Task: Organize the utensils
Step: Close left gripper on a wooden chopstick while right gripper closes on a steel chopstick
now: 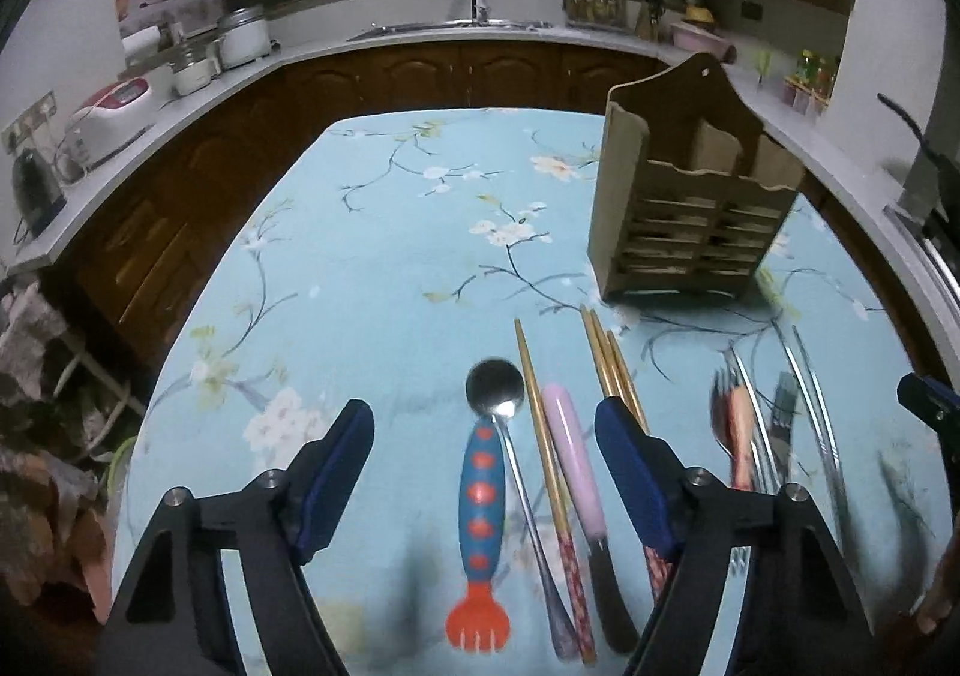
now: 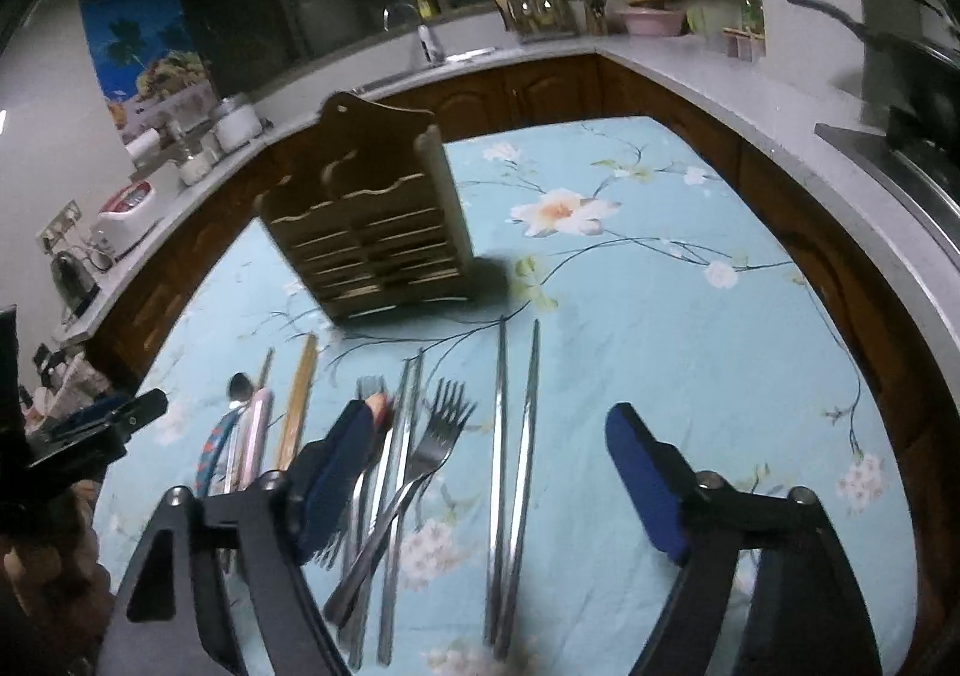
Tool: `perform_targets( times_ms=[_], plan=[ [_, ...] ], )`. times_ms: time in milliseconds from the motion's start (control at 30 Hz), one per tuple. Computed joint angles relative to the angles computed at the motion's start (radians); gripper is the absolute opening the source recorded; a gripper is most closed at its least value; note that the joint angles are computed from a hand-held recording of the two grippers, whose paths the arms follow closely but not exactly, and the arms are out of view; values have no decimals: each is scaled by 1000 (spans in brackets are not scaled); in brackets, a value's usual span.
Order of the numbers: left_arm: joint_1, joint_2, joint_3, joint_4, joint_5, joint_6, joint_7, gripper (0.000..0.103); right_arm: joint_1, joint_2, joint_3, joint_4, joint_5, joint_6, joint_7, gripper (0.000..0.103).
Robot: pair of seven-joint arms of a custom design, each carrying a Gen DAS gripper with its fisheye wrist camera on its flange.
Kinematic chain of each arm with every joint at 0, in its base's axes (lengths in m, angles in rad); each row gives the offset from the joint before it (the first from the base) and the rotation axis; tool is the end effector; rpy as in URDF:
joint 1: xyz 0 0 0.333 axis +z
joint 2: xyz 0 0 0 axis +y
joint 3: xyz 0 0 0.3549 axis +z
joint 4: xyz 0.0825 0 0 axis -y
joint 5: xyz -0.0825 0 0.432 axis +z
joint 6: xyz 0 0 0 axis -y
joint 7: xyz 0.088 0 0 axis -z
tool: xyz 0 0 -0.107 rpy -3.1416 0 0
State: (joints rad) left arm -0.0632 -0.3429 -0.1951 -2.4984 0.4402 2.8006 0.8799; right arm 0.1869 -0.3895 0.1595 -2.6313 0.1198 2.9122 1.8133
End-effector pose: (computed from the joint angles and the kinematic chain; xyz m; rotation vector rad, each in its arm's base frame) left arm 0.4748 -0.1508 0.4844 -1.8566 1.7605 -0.6394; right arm 0.4410 0.1535 0.4573 -1.7877 1.7774 -0.4086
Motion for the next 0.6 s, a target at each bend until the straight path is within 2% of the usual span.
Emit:
perform_targets(
  times_ms=[100, 200, 400, 500, 600],
  plan=[
    [-22, 85, 38, 67, -45, -2, 86, 67, 12, 60, -25, 53, 13, -43, -23, 69],
    [-47, 177, 74, 144, -140, -17, 203, 61, 38, 122, -61, 108, 52, -88, -67, 61],
    [-27, 356, 62, 307, -213, -76, 316, 54, 24, 222, -73, 197, 38, -155, -63, 50],
    [-20, 414, 51, 362, -230, -111, 354, 54, 26, 279, -88, 243, 45, -193, -77, 45],
    [-10, 457, 37, 404, -295, -140, 414, 52, 29, 332, -103, 285, 67, -237, -99, 38]
  ],
)
